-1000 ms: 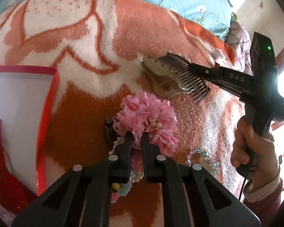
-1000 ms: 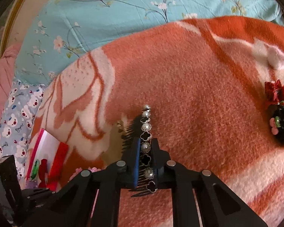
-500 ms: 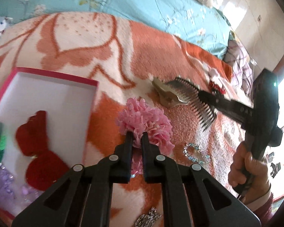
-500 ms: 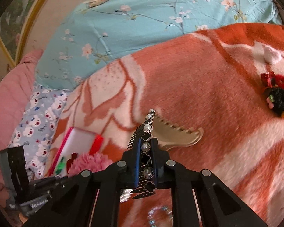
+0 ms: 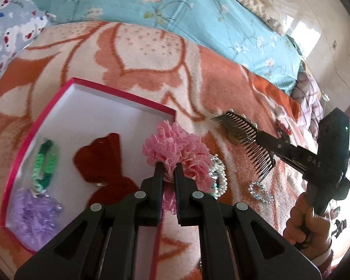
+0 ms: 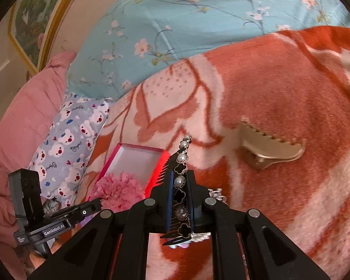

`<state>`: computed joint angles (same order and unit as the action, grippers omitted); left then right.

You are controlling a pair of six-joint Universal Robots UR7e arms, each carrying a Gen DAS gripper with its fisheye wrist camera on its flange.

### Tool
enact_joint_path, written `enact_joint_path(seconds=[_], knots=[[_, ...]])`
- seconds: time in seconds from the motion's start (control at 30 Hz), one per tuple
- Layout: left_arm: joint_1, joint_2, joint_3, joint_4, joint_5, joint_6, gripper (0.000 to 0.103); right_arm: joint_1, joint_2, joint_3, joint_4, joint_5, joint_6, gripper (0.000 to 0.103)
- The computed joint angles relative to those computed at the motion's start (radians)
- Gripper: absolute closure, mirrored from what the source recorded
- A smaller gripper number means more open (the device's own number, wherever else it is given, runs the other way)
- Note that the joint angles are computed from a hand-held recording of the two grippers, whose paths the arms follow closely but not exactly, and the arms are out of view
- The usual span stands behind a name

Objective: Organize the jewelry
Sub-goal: 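Lower the pink flower clip and jeweled comb into the box and release both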

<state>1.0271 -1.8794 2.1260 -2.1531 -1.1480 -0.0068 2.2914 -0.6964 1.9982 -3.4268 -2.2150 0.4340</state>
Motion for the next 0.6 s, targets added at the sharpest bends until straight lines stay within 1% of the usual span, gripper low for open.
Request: enact_joint_path(seconds=[0.1,0.3,0.5,0.6], knots=[[0.015,0.0,-0.014,-0.009,0.011,0.008,0.096,0.004,0.029,-0.034,0.008,0.024,-0.008,0.093],[0.073,0.026,-0.062,-0.05,0.028,0.035,0.096,0.006,0.109,-0.13,0.039,0.074,-0.026,0.093],[0.139,0.075,-0.101,-0.098,0.043,0.054,0.096,-0.001,0.181,-0.217,0.056,0.1,-0.032,0.093],[0.158,0.098,-0.107,-0.123,0.071,0.064,0.096,-0.005,0.214,-0.253,0.046,0.108,-0.04,0.093]])
